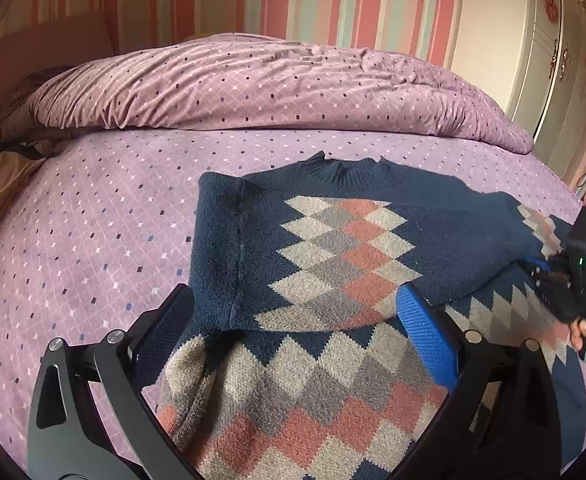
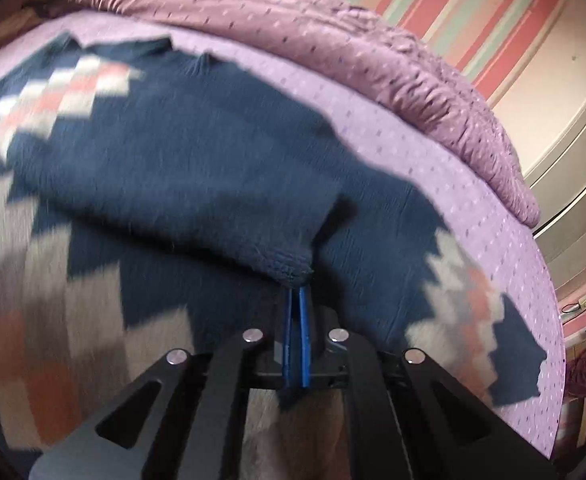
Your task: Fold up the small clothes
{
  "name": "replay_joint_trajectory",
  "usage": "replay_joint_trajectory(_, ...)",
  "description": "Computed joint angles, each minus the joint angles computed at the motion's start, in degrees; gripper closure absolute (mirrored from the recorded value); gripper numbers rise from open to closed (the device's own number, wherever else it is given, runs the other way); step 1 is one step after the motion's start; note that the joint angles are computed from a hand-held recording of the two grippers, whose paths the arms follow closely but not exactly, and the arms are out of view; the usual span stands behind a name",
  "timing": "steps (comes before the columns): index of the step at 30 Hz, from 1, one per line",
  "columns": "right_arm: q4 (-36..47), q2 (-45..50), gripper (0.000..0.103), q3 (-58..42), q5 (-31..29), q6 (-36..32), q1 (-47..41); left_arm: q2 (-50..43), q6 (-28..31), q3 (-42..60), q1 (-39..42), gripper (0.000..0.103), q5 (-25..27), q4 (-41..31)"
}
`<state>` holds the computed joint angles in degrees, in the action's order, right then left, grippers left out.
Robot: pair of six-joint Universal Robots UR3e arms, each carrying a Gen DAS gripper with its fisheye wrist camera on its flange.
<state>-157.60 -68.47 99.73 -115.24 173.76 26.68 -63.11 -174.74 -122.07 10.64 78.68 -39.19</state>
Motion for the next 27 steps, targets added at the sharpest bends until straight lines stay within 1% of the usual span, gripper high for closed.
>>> replay_joint_trajectory(1, 0.2, -0.2, 0.103, 1.4, 0.2, 0.2, -1.0, -0.1, 0.1, 0.1, 0.1, 0.003, -0.4, -0.1)
replay_joint_trajectory(3, 0.2, -2.5, 0.103, 3.8, 3.9, 0.7, -2.6, 0.1, 0.2, -0.1, 0.1, 0.003, -1.2, 0.0)
replay_joint_trajectory(4, 1.5, -3.3, 0.101, 3.3, 5.1, 0.8, -3.0, 0.0, 0.3, -0.1, -0.3, 0.003, -0.9, 0.2)
replay_joint_trajectory(5, 3.3, -6.0, 0.094, 3.7, 8.2, 1.1, -4.4, -0.4, 0.4, -0.1, -1.0, 0.003, -0.1, 0.5)
replay_joint_trajectory(6, 4.2, -7.7, 0.071, 3.9, 11.3, 1.2, -5.7, -0.7, 0.3, 0.1, -1.4, 0.003, 0.5, 0.6)
replay_joint_trajectory(7, 4.5, -10.4, 0.056, 4.4, 15.8, 1.6, -7.7, -1.2, 0.2, 0.2, -1.9, 0.003, 1.1, 0.8)
replay_joint_trajectory(8, 3.2, -11.2, 0.037, 4.1, 17.9, 2.6, -8.1, -1.4, 0.2, 0.3, -1.9, 0.003, 1.0, 0.7)
replay_joint_trajectory(9, 2.4, -11.7, 0.034, 3.9, 18.8, 3.3, -8.4, -1.6, 0.0, 0.5, -1.9, 0.003, 0.7, 0.6)
replay_joint_trajectory(11, 4.2, -10.3, 0.034, -1.0, 22.8, 5.2, -9.6, -1.8, -0.4, 0.8, -1.9, 0.003, 0.5, 0.4)
replay_joint_trajectory(12, 6.3, -7.6, 0.034, -5.4, 24.3, 6.7, -9.6, -1.8, -0.7, 1.0, -1.9, 0.003, 0.4, 0.1)
replay_joint_trajectory(15, 10.9, -0.4, 0.036, -14.3, 24.5, 8.6, -8.1, -1.3, -0.9, 1.6, -1.4, 0.003, -0.5, -1.6)
replay_joint_trajectory(16, 13.9, 2.4, 0.038, -17.5, 25.1, 9.1, -7.7, -1.2, -1.1, 1.7, -1.4, 0.003, -0.5, -2.2)
replay_joint_trajectory(17, 15.8, 3.4, 0.046, -18.5, 25.6, 9.8, -7.2, -0.9, -1.0, 1.8, -1.2, 0.003, -0.7, -2.9)
replay_joint_trajectory(19, 17.5, 5.7, 0.047, -19.0, 24.0, 11.3, -6.1, -0.3, -1.2, 1.7, -1.0, 0.003, -0.9, -3.5)
replay_joint_trajectory(20, 15.9, 6.0, 0.047, -17.9, 23.4, 11.6, -5.8, -0.1, -1.3, 1.7, -1.0, 0.003, -0.8, -3.8)
replay_joint_trajectory(21, 14.5, 5.9, 0.047, -16.8, 22.8, 12.0, -5.4, -0.4, -1.6, 2.1, -1.3, 0.003, -0.4, -4.3)
replay_joint_trajectory(23, 15.8, 6.4, 0.046, -18.2, 21.5, 12.9, -4.7, -1.5, -2.5, 3.2, -2.6, 0.003, 1.2, -4.5)
replay_joint_trajectory(25, 16.0, 5.6, 0.045, -18.2, 19.8, 13.3, -3.7, -2.8, -4.0, 4.8, -3.8, 0.003, 2.6, -4.5)
replay_joint_trajectory(27, 13.3, 2.7, 0.044, -15.3, 18.6, 12.8, -3.4, -4.3, -5.5, 6.9, -4.4, 0.003, 2.2, -5.0)
